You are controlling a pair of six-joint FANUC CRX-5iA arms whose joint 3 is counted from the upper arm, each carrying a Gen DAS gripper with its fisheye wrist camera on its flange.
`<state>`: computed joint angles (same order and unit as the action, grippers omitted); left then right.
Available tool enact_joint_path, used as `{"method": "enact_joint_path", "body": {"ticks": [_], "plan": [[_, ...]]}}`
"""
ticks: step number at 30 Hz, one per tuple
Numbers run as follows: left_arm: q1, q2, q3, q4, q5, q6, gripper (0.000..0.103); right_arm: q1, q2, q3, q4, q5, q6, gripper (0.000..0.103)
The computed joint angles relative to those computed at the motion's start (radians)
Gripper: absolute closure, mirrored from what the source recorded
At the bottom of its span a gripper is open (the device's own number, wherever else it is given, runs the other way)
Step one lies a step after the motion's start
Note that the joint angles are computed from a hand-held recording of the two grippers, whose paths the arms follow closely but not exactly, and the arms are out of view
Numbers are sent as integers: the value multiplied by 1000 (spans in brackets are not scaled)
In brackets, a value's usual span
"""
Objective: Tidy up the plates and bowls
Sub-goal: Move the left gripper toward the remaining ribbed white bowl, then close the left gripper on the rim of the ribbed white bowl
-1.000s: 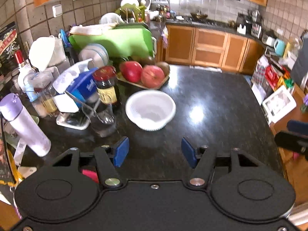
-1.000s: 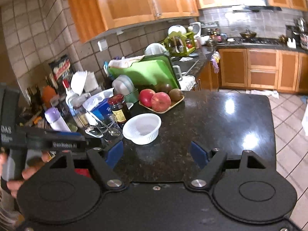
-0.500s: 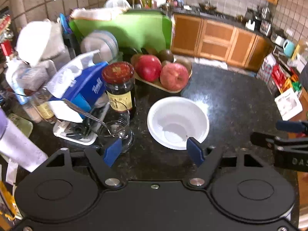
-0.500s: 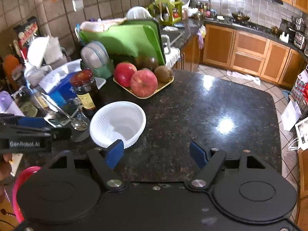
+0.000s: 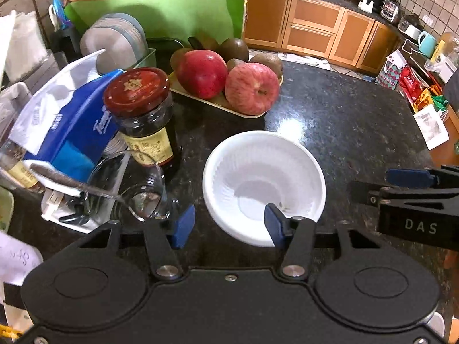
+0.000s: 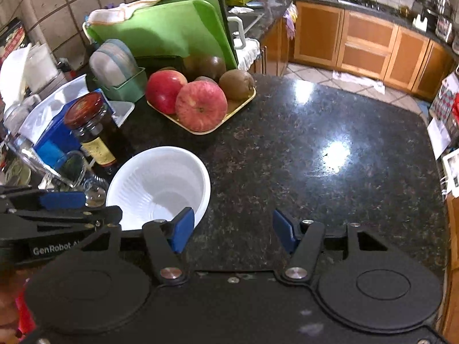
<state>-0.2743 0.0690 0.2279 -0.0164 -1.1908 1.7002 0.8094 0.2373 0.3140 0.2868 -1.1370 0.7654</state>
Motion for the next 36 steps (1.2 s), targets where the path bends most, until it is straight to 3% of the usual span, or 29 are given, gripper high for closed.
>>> {"method": "enact_joint_path", "body": {"ticks": [8, 13, 22, 32, 36], "plan": [[-7, 54, 52, -23, -18, 9, 45, -37, 53, 64, -75, 5, 71, 39], [-8, 83, 72, -39, -38, 12, 45, -54, 83, 99, -125, -6, 113, 47], [-7, 109, 90, -35, -51, -2, 53, -57, 102, 115, -140, -14, 128, 56], [-7, 138, 113, -51, -56, -11, 61, -74, 101, 114, -166, -7, 121, 59], [-10, 136, 107, -49, -50, -22, 69, -81, 107, 132, -209, -23, 146, 76]]}}
